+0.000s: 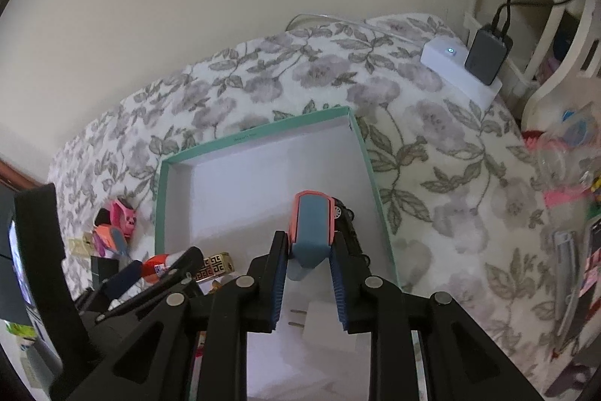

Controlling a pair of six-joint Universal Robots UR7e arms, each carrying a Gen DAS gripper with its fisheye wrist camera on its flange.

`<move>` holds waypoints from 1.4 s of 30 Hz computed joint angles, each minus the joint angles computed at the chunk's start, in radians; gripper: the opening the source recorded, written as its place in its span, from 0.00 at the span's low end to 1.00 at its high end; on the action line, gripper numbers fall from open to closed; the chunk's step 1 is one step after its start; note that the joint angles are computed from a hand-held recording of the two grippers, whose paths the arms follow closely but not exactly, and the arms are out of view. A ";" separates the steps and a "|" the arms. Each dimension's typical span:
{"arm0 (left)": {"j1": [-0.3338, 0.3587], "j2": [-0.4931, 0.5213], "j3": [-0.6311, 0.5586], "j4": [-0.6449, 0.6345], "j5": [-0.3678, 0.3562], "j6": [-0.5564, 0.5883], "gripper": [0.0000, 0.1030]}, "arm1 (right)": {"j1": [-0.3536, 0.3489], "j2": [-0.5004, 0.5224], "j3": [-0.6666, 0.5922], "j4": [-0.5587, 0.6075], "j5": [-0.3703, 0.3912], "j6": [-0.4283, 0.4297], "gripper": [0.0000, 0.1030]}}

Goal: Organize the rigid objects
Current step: 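Lower both items into the tray and open both grippers, then withdraw both grippers from the tray back toward the toy pile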

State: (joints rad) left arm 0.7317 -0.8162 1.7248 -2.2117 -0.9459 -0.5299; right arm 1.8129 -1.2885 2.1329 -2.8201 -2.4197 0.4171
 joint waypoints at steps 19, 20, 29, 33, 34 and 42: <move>0.001 -0.048 -0.024 0.065 0.012 -0.060 0.81 | 0.028 0.015 -0.018 0.012 -0.052 -0.001 0.43; 0.003 -0.056 -0.023 0.070 0.021 -0.070 0.81 | 0.030 0.019 -0.021 0.012 -0.056 -0.001 0.45; 0.043 -0.124 -0.022 0.123 0.088 -0.186 0.94 | 0.048 0.076 -0.047 -0.002 -0.056 -0.035 0.70; 0.068 -0.157 -0.016 0.147 0.105 -0.242 0.94 | 0.062 0.114 -0.064 -0.013 -0.066 -0.049 0.83; 0.072 -0.165 -0.012 0.150 0.110 -0.250 0.94 | 0.067 0.128 -0.070 -0.018 -0.072 -0.055 0.86; 0.117 -0.236 0.004 0.189 0.159 -0.325 1.00 | 0.088 0.204 -0.110 -0.027 -0.064 -0.095 0.97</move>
